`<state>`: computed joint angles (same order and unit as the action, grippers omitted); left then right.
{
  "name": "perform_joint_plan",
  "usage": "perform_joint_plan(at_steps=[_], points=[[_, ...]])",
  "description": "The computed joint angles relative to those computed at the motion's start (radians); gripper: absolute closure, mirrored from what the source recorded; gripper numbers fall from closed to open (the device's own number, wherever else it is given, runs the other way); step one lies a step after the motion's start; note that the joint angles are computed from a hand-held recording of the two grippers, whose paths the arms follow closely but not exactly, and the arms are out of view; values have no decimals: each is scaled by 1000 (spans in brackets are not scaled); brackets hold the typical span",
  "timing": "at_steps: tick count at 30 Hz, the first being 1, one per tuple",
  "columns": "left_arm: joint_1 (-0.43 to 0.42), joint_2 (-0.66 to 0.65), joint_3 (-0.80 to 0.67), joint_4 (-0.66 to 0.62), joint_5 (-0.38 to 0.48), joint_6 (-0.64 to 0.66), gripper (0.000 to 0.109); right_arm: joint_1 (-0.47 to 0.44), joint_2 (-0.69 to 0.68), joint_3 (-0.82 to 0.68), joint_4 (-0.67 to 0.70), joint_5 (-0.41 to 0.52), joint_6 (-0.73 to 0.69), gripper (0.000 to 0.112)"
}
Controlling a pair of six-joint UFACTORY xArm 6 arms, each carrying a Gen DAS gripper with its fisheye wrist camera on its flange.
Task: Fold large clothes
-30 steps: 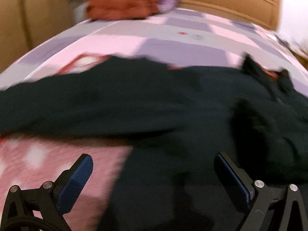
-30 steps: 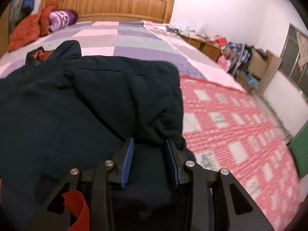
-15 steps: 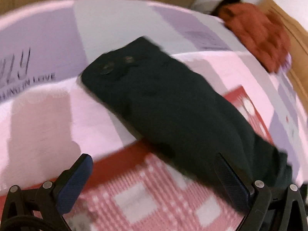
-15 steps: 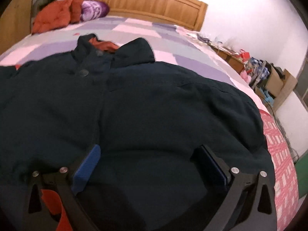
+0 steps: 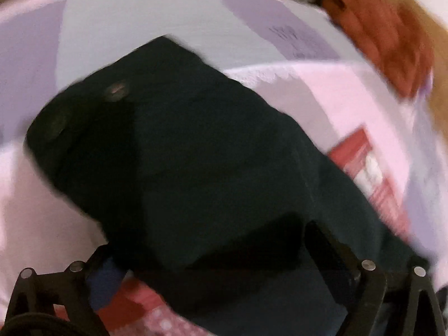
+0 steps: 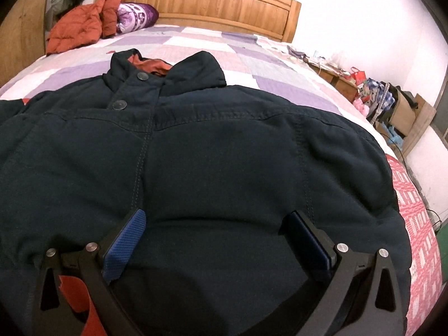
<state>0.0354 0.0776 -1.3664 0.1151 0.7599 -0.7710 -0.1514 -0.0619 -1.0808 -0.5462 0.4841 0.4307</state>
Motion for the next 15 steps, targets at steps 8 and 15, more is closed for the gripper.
perform_joint_plan(at_steps=[8, 15], points=[[-9, -61, 50, 8, -155, 4, 95, -9, 9, -4, 49, -10, -33, 9], [-127, -87, -97, 47, -211, 158, 96, -14, 16, -8, 77, -15, -54, 9]])
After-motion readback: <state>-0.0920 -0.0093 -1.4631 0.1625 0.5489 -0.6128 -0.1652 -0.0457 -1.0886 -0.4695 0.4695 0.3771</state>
